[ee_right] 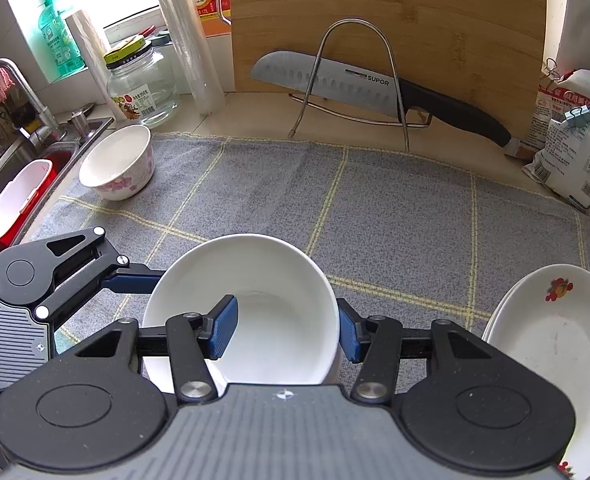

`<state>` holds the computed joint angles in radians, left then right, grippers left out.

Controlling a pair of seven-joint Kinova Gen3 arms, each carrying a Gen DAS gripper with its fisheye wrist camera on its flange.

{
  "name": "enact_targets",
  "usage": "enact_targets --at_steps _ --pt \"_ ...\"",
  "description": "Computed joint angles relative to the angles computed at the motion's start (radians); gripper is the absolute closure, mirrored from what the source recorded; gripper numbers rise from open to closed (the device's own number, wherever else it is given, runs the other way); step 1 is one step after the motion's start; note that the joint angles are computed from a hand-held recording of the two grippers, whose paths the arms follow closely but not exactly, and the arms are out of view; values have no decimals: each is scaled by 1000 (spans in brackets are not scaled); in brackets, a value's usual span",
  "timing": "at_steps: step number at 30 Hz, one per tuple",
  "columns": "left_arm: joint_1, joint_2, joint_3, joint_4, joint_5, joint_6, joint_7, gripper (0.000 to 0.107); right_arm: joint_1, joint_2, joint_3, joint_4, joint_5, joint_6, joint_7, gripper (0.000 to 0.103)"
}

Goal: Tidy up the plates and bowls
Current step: 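Lower the held bowl into the placed white bowl with the right tool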

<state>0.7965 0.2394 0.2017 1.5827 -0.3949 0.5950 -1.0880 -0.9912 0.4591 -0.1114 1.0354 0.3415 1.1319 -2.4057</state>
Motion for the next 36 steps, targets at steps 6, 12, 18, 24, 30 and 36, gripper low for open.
enact_targets --at_steps 6,12,18,24,30,36 --pt "-6 3 4 -2 10 -1 -18 16 1 4 1 -6 -2 8 2 45" --pt "-8 7 7 -11 21 10 -43 14 -4 11 4 -15 0 22 2 44" --pt "1 12 4 -17 14 17 -64 11 -7 10 8 -15 6 26 -4 43" --pt "6 6 3 -17 6 25 -70 11 -4 1 4 0 7 11 -15 41" --pt "-15 -40 19 18 14 6 -111 10 -22 -10 14 18 42 -14 -44 9" --pt "-106 -84 72 78 164 -102 -265 7 -37 -13 23 18 83 -6 -85 0"
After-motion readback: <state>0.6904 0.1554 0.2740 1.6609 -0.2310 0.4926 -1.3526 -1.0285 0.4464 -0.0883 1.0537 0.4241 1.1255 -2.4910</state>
